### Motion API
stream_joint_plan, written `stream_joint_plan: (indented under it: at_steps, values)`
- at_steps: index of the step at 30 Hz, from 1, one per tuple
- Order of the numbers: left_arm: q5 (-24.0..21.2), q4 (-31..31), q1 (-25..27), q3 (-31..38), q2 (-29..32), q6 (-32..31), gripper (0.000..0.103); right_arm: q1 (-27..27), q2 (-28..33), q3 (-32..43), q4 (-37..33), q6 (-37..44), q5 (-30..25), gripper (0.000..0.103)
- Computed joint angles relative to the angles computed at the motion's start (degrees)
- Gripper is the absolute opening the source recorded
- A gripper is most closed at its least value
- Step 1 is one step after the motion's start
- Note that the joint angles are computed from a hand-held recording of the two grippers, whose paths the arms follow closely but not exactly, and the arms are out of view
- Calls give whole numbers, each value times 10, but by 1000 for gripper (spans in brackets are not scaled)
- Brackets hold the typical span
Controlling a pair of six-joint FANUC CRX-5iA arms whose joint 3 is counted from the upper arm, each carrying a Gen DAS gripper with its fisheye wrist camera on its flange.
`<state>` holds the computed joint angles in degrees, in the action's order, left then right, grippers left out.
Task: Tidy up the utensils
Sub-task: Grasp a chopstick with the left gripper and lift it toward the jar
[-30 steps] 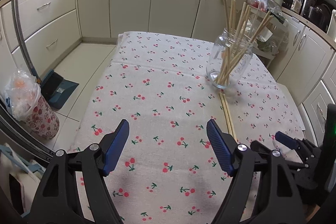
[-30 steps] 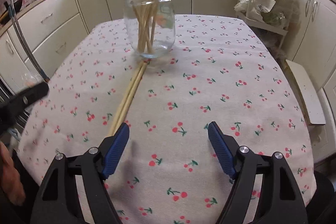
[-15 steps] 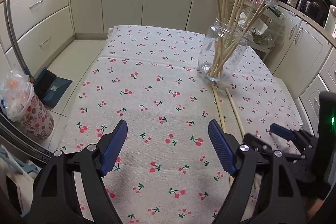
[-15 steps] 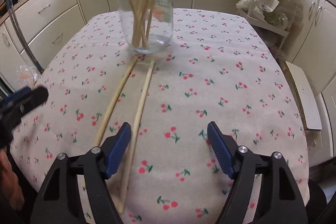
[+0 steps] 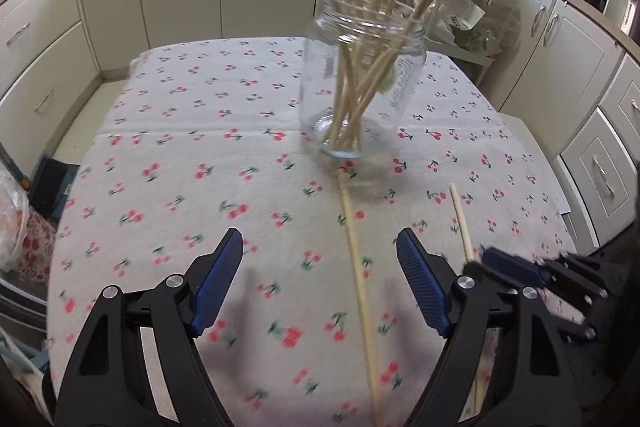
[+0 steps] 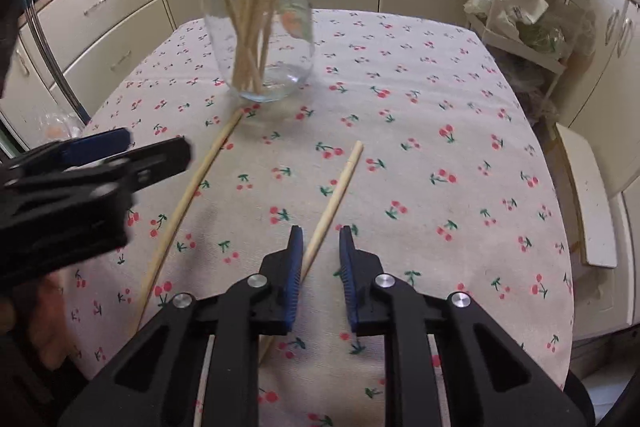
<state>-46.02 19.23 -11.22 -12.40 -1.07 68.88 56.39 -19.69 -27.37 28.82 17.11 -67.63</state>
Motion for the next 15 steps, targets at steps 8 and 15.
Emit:
stream_joint_plan:
  at_steps: [8, 15]
  values:
    - [-40, -102, -40, 93, 71, 99, 44, -20, 5, 2, -10, 19, 36, 41]
    - [-36, -70, -32, 79, 64, 39, 5, -29, 13, 9, -10, 41, 36, 42]
